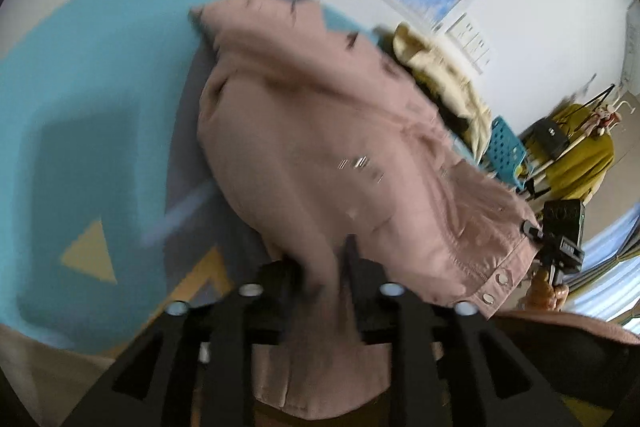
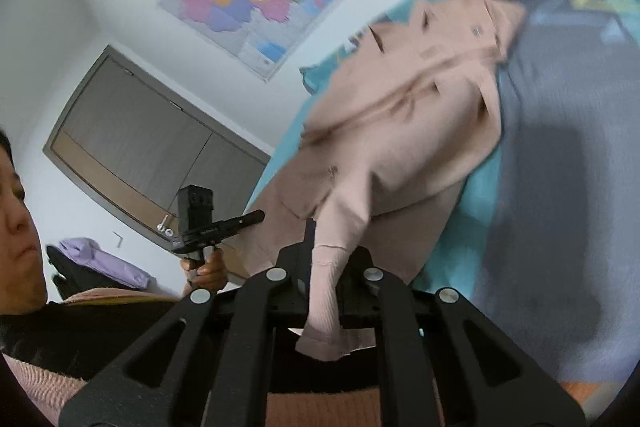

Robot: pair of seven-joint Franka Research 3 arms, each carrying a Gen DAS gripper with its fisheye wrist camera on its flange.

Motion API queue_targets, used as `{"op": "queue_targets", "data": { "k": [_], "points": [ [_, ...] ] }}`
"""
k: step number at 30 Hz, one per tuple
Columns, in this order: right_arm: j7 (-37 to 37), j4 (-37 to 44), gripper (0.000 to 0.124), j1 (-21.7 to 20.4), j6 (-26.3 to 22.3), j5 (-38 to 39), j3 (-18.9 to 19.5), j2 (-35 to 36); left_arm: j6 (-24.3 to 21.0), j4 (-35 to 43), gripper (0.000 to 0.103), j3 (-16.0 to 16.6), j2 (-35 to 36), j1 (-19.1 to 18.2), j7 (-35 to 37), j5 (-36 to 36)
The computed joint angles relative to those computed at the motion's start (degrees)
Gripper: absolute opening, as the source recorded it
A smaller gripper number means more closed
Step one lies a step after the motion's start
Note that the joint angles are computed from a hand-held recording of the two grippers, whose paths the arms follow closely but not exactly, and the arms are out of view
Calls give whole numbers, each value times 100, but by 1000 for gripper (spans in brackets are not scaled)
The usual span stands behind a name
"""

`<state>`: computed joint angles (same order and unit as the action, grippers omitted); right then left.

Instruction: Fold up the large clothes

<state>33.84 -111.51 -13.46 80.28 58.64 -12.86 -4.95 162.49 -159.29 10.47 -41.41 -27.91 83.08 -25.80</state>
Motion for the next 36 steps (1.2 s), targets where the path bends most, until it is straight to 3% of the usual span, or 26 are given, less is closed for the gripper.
{"op": "queue_targets", "data": {
  "k": [3,5,7,10,12,13,14,16,20,26,30,32,35,36],
  "points": [
    [89,-39,20,-13,33,-195,12,67,-236,-102,34,-34,-28,132,-7,49],
    [122,-90,35,-13,141,-462,45,66,-175,-165,58,259,-166,-190,342,-170],
    [159,-148,52,-9,206,-588,58,65,-211,-144,70,342,-212,-388,629,-264],
    [168,-250,54,-12,174,-697,68,105,-124,-107,72,196,-95,-394,737,-313],
    [121,-267,26,-10,-10,-535,58,151,-50,-65,32,176,31,-394,658,-433],
    [93,-289,11,-11,-60,-457,60,139,-48,3,4,72,164,-279,492,-438],
    [85,-311,10,-6,-64,-401,69,97,-48,14,4,43,173,-204,398,-468],
    [85,-323,10,-2,-165,-182,53,18,407,-97,3,-51,43,-178,278,-561],
    [120,-158,9,30,-250,367,6,-78,777,-25,2,-270,-184,28,-111,-180],
    [427,565,8,141,-27,1139,89,269,885,727,2,337,237,-301,-93,245],
    [936,1377,8,185,310,1572,279,838,664,1579,2,691,880,-322,54,284],
    [1249,1849,8,175,531,1697,423,1166,399,2156,2,1022,1260,-519,398,60],
    [1729,2668,8,114,827,1874,705,1775,-153,3023,3,1140,1916,-396,721,-302],
    [1865,2960,8,120,1025,1838,797,1980,-336,3458,3,1323,2267,-481,706,-281]
  ]
}}
